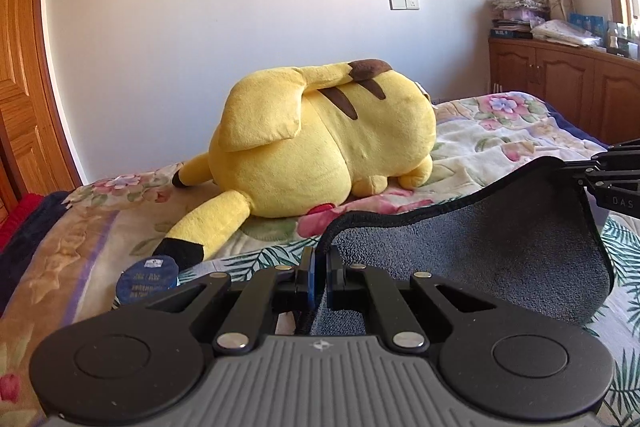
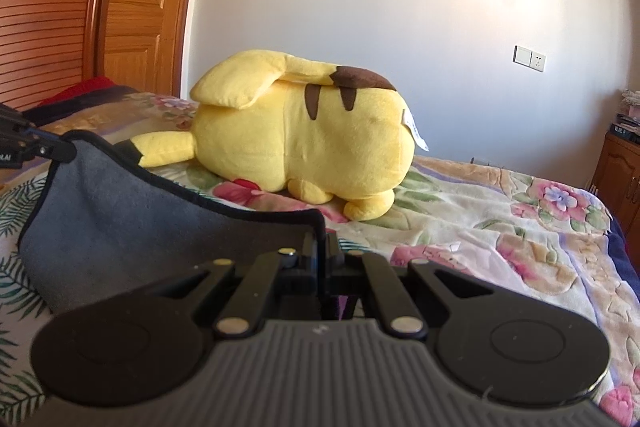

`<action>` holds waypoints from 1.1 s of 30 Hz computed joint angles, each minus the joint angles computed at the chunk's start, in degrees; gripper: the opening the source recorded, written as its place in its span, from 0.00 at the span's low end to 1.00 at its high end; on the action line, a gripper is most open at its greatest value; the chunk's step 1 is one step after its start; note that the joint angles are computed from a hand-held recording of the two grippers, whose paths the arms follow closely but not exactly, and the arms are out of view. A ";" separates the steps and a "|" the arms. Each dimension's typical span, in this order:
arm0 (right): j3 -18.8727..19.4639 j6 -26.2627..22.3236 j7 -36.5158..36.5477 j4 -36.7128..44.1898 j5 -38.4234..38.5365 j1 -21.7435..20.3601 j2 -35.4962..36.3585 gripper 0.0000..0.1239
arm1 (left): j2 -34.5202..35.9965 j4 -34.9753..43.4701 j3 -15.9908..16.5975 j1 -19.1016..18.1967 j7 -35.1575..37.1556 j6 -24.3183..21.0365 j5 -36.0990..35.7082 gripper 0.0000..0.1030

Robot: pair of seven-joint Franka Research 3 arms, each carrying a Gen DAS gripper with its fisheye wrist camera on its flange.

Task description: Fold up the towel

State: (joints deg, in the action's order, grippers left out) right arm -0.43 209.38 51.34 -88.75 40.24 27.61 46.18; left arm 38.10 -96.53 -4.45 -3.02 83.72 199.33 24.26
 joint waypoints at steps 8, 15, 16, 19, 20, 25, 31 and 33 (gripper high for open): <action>-2.84 -2.08 -2.28 6.01 3.33 1.60 4.15 0.03 | 3.97 4.56 3.40 -3.17 0.63 -0.28 -3.98 0.00; -5.86 -4.85 -4.37 11.39 6.49 2.94 8.35 0.03 | 9.82 12.42 1.83 -2.29 0.14 -4.62 -3.37 0.00; -6.83 -5.46 -4.58 12.50 7.42 3.49 9.21 0.03 | 10.64 13.64 1.93 -2.40 0.25 -5.23 -3.26 0.00; -9.44 -7.36 -4.44 15.46 9.66 4.81 11.63 0.03 | 13.02 17.21 1.51 -2.22 0.50 -6.74 -2.86 0.00; -10.06 -7.88 -4.01 16.28 9.95 5.04 12.33 0.03 | 13.76 18.34 1.52 -2.29 0.60 -7.43 -2.76 0.00; -14.85 -11.37 -0.48 18.58 11.09 7.18 14.84 0.03 | 16.48 22.48 1.51 -2.58 0.90 -10.70 -2.59 0.00; -18.27 -13.89 4.03 18.51 8.99 8.51 15.78 0.03 | 18.44 25.37 2.61 -3.76 0.57 -12.61 -2.89 0.00; -19.18 -14.86 5.68 18.30 8.25 8.85 15.81 0.03 | 18.77 26.09 3.84 -4.74 0.19 -13.60 -3.04 0.00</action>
